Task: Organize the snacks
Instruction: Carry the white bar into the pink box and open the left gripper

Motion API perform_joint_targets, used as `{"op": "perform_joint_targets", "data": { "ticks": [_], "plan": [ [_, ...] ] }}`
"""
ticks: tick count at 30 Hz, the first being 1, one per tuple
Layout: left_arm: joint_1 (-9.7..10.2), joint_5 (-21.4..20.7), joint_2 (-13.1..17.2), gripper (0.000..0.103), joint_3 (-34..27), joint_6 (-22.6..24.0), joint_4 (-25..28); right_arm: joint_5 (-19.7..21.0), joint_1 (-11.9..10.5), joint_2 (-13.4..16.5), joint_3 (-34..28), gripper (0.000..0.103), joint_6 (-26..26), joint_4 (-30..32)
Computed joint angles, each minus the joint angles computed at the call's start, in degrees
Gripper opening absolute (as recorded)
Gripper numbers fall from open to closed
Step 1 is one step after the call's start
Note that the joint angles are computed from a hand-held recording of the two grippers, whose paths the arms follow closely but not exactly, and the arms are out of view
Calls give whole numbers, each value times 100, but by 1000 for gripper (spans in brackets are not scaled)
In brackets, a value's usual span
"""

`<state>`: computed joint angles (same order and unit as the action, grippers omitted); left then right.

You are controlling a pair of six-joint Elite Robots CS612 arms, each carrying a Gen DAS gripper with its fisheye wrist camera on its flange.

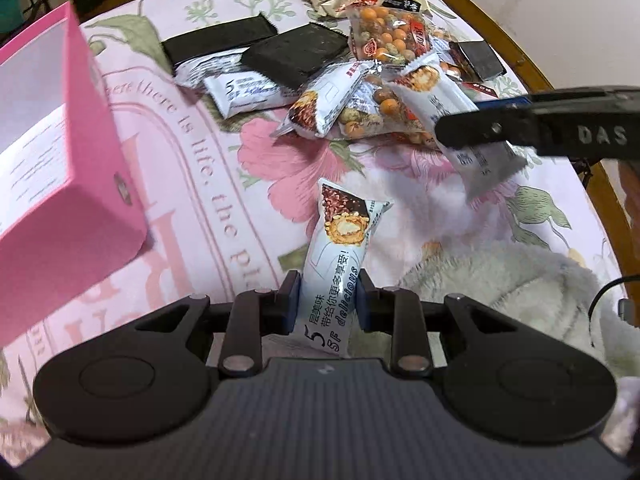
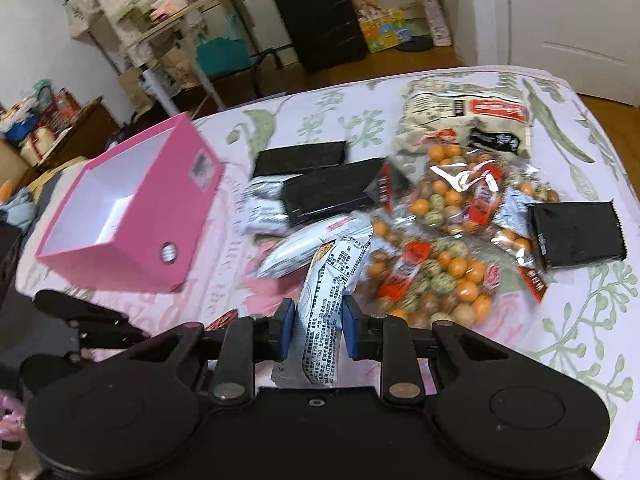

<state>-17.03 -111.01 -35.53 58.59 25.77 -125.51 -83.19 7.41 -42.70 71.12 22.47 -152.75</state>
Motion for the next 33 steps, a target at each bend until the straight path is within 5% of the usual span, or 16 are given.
{"op": "perform_joint_targets", "data": {
  "ticks": [11, 19, 27, 33],
  "plan": [
    [199, 201, -431, 27, 364, -235, 209, 905, 70, -238, -60, 29, -339, 576],
    [484, 82, -513, 27, 230, -781, -24, 1518, 163, -85, -527, 29, -945, 569],
    [738, -115, -28, 27, -652, -1715, -282, 1926, 234, 758, -2007, 29, -1483, 763],
    [818, -54, 882, 27, -2132, -2798, -67, 1759, 303, 1842, -3990, 29, -2013, 1750]
  ]
}}
